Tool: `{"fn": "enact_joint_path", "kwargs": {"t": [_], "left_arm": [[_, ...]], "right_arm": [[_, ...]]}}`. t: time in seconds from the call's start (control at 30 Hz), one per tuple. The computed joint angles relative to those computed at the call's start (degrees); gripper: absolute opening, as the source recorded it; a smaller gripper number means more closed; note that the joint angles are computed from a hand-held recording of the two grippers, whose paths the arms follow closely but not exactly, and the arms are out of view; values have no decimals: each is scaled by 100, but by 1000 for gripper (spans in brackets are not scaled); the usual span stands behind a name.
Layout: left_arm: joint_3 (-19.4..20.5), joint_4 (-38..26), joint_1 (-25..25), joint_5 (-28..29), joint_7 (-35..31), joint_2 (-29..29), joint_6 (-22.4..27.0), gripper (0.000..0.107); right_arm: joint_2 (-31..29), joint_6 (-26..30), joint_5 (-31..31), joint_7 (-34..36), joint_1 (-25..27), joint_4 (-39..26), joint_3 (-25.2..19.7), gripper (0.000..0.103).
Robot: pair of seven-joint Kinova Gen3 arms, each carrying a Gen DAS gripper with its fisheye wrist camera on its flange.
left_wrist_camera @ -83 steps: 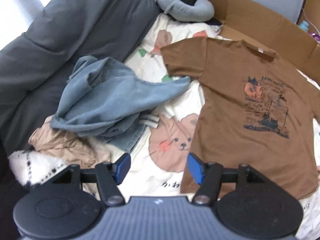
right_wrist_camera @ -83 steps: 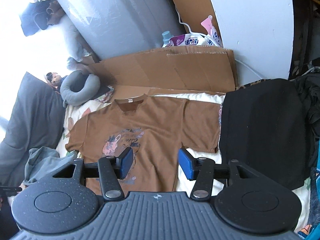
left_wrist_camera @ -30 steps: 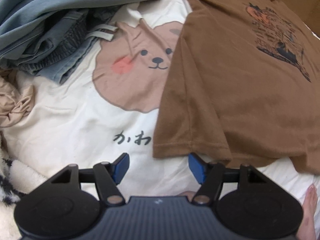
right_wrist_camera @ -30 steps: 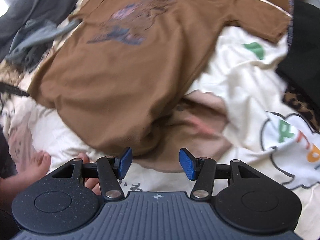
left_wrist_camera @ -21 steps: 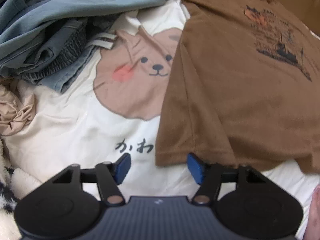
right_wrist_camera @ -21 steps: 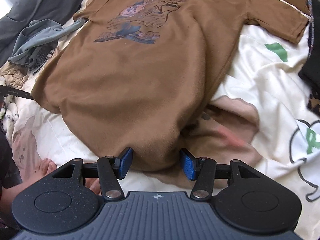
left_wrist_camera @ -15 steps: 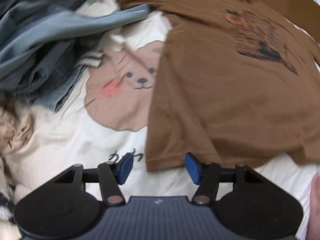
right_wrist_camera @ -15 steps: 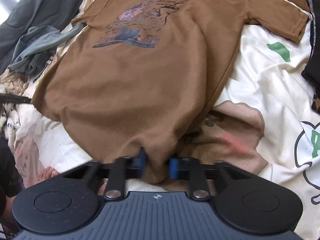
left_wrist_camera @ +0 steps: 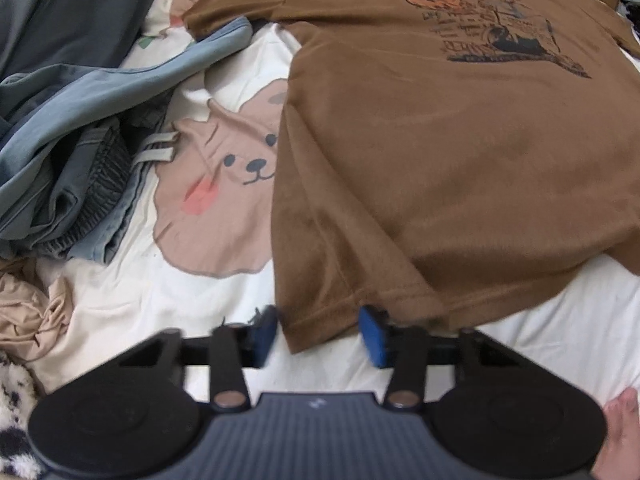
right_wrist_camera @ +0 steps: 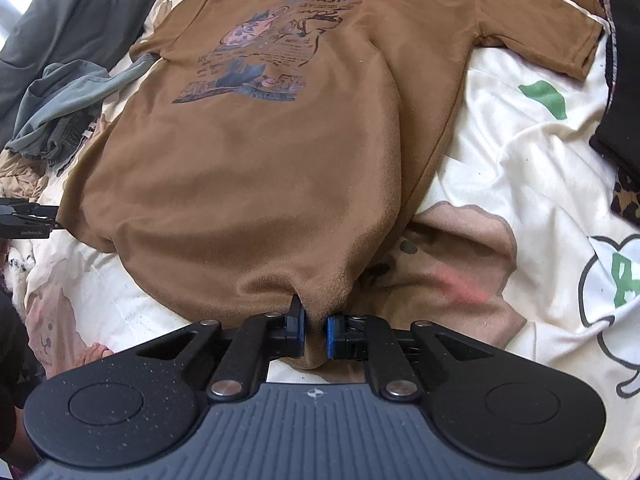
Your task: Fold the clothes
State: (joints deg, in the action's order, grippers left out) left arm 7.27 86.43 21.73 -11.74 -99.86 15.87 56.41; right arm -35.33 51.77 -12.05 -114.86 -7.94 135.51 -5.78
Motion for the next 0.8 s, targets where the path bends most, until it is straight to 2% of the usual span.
{"fn": "enact_joint_path", "kwargs": {"t": [0.13, 0.23, 0.33, 0.4, 0.47, 0.6, 0.77, 0.8], "left_arm": [[-15, 181, -52, -37, -37, -204, -322, 35], [22, 143, -117, 25, -190, -184, -258, 35], [48, 198, -65, -33, -297, -144, -273, 44], [78, 206, -118, 147, -381, -110, -228, 48], [103, 205, -189, 373, -464, -82, -171, 48], [63, 326, -83, 290, -349, -51, -293, 52], [6, 329, -46, 201, -154, -7, -356, 49], [12, 311, -97, 253, -195, -20, -350, 45]], "right_arm": [[-2, -11, 6, -90, 37, -1, -75, 9], [49, -30, 16, -161, 47, -11, -125, 9], [110, -24, 42, -232, 36, -50, -181, 9], [128, -9, 53, -253, 17, -67, -161, 9], [144, 3, 58, -266, 5, -72, -127, 9], [189, 16, 53, -309, 1, -79, -112, 9], [256, 30, 84, -360, -18, -122, -155, 9], [261, 28, 91, -365, -21, -125, -152, 9]]}}
